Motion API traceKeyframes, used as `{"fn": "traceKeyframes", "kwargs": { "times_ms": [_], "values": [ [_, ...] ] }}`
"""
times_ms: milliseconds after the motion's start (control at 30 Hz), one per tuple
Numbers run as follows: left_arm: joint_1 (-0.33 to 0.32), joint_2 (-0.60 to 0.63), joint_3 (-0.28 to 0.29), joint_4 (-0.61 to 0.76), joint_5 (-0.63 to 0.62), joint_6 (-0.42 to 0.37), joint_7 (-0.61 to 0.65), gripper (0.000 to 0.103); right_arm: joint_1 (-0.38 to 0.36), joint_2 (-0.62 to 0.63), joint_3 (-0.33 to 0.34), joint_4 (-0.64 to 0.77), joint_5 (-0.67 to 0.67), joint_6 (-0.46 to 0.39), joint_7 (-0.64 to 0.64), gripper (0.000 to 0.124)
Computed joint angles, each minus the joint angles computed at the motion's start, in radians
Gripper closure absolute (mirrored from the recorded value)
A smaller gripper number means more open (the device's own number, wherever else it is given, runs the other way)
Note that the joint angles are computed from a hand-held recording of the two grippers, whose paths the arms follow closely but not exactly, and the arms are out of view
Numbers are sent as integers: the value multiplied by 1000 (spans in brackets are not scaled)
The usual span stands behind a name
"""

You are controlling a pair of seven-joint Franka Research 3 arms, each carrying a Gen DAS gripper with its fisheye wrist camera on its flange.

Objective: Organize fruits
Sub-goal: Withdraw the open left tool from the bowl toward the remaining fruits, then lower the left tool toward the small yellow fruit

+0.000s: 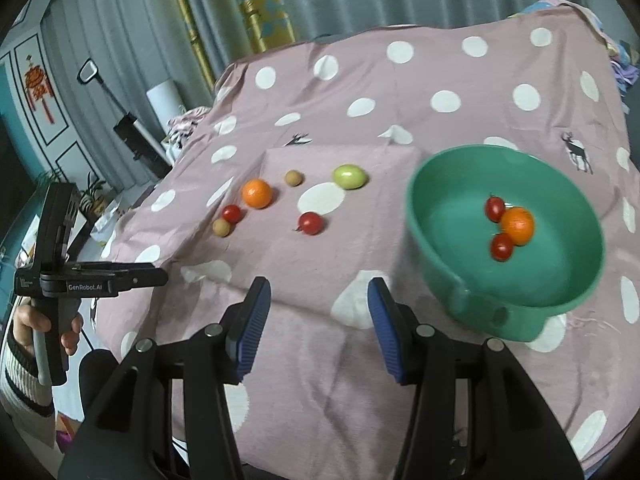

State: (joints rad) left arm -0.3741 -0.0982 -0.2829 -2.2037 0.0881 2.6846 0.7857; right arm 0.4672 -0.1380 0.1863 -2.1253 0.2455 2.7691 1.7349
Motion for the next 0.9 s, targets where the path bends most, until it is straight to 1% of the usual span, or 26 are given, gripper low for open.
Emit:
{"fn": "traceKeyframes", "kwargs": {
  "times_ms": [67,133,300,467,567,633,800,900],
  "values": [
    [9,3,-7,6,56,-16,-36,44,4,16,3,17,-3,-11,-3,73],
    [13,5,-8,6,85,-21,-52,44,10,32,5,34,-2,-21,-10,73],
    [12,3,6,-16,44,23,-19,44,19,73,7,78,-17,-47,-9,73],
    [2,3,27,-47,-73,114,83,44,28,110,4,116,-15,-65,-21,73],
    [7,12,28,-44,-82,142,105,44,33,134,2,142,-11,-75,-31,73],
    [8,27,30,-33,-100,155,135,44,34,151,0,162,-8,-83,-40,73],
    [26,73,24,11,-86,149,145,44,40,182,-2,192,6,-90,-59,73],
    [34,109,20,46,-128,147,205,44,42,200,-3,209,15,-99,-70,72]
  ]
}}
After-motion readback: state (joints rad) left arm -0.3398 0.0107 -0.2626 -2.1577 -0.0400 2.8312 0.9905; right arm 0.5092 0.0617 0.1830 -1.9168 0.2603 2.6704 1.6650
